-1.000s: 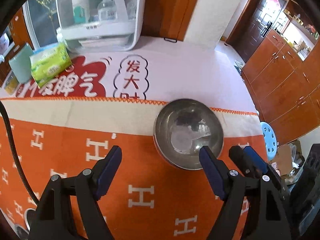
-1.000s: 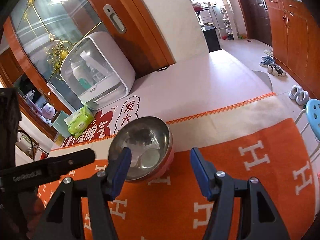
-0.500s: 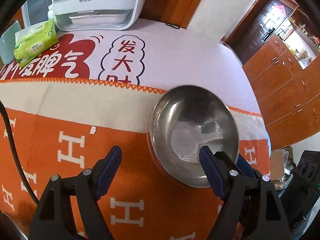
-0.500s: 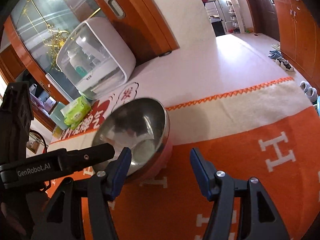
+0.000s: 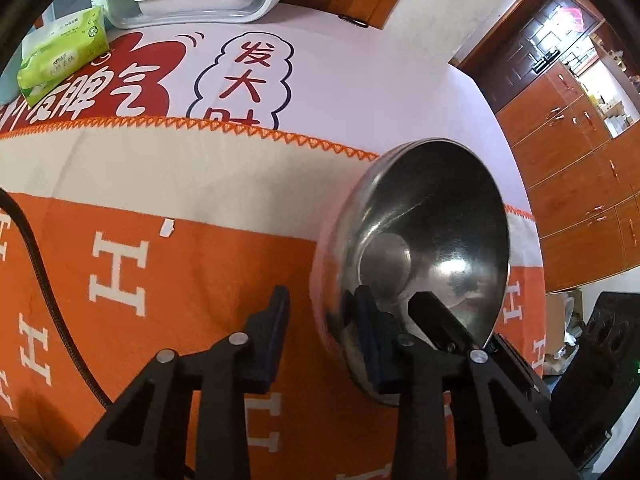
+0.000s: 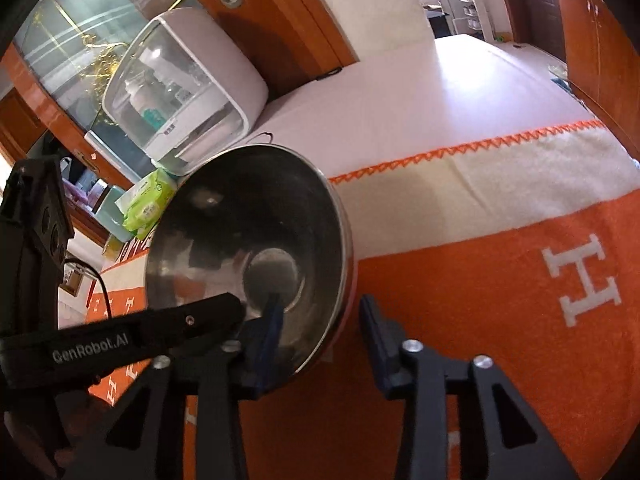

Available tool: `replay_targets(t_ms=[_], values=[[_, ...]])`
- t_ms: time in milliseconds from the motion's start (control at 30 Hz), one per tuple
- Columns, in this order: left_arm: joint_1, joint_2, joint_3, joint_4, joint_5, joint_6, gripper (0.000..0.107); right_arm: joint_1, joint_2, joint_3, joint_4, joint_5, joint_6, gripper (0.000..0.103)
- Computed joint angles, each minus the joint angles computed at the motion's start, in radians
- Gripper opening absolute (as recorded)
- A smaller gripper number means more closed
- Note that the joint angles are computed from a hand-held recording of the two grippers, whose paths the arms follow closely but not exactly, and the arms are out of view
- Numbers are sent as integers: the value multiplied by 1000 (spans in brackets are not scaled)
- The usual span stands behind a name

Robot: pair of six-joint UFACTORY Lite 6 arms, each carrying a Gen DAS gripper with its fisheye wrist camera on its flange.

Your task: Organize plates and bowls

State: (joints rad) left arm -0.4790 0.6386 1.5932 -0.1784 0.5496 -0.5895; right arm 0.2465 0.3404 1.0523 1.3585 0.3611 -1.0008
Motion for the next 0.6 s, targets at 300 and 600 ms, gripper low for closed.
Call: replay_targets(t_ms=[300, 600], values=[[-26, -2, 21, -42, 37, 3, 17, -42, -36, -26, -105, 51, 101, 17], [-82, -67, -26, -97, 113, 6, 16, -93, -198, -162, -257, 135, 306, 15]])
